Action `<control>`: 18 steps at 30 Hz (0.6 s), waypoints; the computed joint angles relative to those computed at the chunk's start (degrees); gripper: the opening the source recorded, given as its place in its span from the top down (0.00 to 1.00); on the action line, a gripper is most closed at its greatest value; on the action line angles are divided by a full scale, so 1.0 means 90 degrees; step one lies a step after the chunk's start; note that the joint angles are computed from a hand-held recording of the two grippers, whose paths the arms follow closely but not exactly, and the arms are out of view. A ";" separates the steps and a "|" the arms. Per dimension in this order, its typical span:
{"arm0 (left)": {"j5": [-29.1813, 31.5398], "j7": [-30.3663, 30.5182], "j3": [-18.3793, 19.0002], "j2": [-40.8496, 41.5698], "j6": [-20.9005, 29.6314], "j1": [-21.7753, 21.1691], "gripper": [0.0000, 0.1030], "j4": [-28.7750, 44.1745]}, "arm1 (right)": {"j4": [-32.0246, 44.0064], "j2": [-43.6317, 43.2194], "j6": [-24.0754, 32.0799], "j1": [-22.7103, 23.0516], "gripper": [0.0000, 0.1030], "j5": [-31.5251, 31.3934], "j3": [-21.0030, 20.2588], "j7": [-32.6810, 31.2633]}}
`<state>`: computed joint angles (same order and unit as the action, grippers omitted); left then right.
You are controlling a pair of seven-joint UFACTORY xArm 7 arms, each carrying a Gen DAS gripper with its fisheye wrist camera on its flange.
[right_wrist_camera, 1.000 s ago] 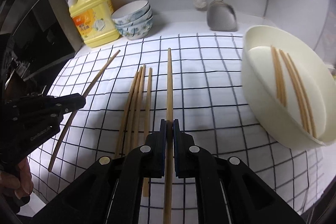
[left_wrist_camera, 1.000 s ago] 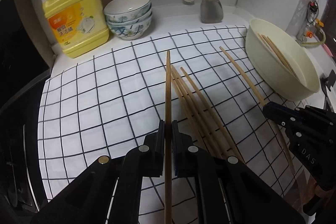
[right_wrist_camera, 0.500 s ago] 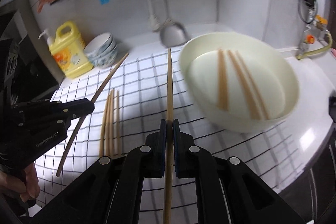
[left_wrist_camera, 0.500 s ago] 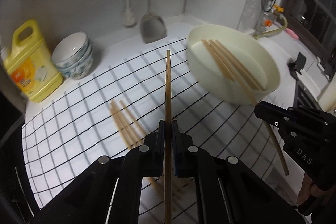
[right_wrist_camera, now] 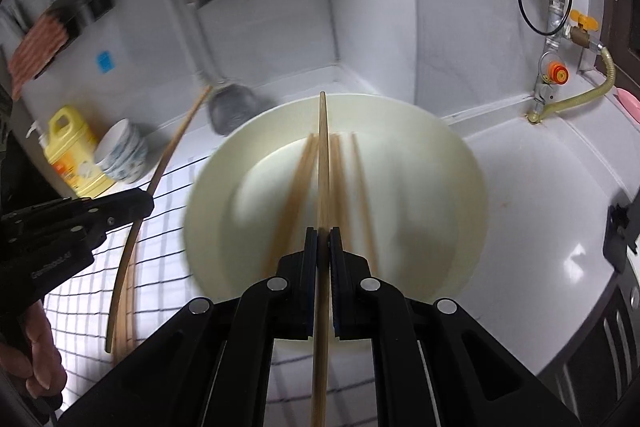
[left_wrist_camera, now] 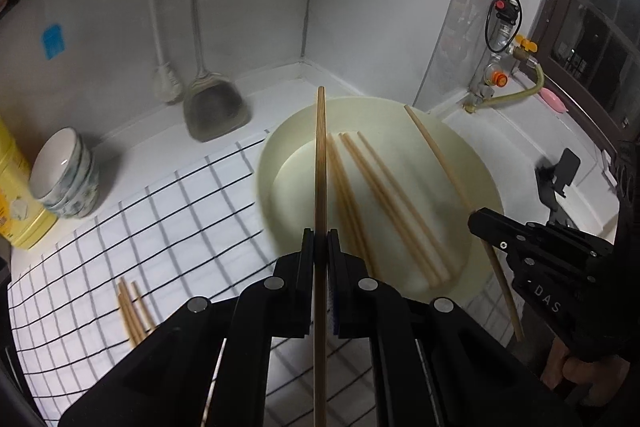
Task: Organize utensils
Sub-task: 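Lift both held chopsticks and carry them over the basin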
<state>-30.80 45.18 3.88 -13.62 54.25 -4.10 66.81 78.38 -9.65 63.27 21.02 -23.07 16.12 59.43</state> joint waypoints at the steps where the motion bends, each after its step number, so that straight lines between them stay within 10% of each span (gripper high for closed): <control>1: 0.0078 -0.0179 -0.0126 0.0132 -0.0127 -0.0042 0.93 0.0056 | -0.0105 -0.0019 -0.0145 -0.0045 0.94 0.0097 -0.0109 -0.0118; 18: 0.1003 -0.1708 -0.0817 0.1781 -0.0378 -0.0317 0.93 0.1111 | -0.0409 0.0400 -0.0865 -0.0542 0.94 0.1200 -0.0689 -0.1424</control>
